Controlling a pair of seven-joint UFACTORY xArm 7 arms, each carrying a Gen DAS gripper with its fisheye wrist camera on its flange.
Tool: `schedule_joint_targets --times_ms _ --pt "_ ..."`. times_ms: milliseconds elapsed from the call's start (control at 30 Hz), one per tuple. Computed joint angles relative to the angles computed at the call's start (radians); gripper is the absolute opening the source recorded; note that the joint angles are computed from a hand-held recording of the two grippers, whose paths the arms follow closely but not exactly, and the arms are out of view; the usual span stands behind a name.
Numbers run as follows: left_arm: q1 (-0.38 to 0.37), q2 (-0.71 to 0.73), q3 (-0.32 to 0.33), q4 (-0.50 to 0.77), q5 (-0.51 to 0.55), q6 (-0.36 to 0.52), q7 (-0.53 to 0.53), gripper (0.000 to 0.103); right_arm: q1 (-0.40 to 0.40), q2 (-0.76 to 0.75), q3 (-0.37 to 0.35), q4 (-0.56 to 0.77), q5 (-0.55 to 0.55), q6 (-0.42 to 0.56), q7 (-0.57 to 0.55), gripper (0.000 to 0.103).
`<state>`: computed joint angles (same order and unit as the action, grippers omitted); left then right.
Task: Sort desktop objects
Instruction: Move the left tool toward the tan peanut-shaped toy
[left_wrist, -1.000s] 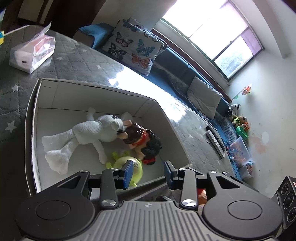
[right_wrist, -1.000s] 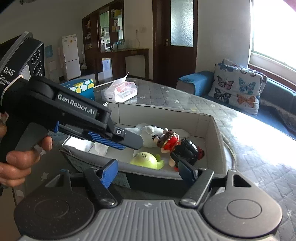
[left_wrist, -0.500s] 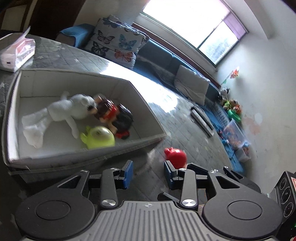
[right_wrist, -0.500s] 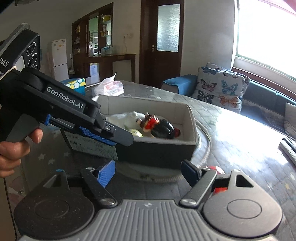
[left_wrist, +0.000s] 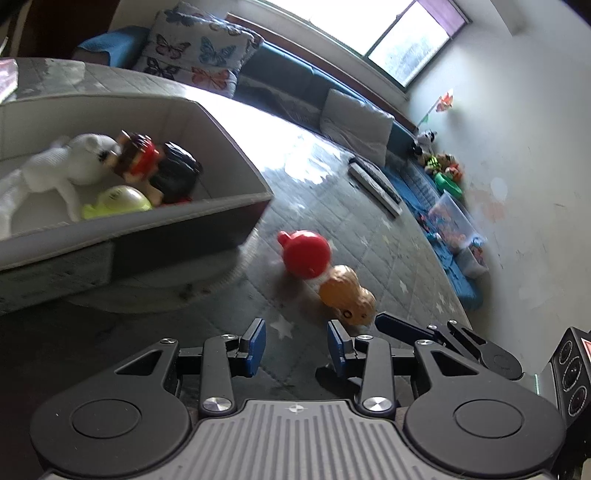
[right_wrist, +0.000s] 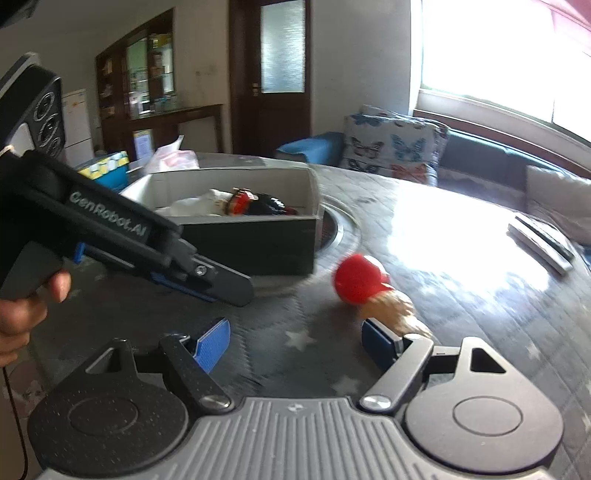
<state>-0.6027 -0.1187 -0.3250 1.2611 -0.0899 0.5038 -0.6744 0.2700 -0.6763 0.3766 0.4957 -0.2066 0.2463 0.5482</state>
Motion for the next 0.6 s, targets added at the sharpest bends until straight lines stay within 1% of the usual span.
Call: schedule_joint_targets --times_ms 133,267,467,600 --pt "-0.011 0.036 -0.007 0.028 0.003 -0.001 0.001 0.039 -0.030 -0.036 0.003 -0.036 0.000 0.009 0.033 0.080" --pt "-0.021 0.070 -0.007 0.057 -0.001 -0.001 0.004 0.039 -0.046 -0.063 -0.009 -0.068 0.001 0.005 0.052 0.080" --pt "-0.038 0.138 -0.004 0.123 0.028 -0.002 -0.020 0.039 -0.069 -0.069 -0.036 -0.096 0.000 -0.015 0.045 0.080" --pt "-0.053 0.189 0.002 0.171 0.054 -0.002 -0.045 0.039 -0.094 -0.049 -0.041 -0.099 -0.004 -0.038 0.035 0.079"
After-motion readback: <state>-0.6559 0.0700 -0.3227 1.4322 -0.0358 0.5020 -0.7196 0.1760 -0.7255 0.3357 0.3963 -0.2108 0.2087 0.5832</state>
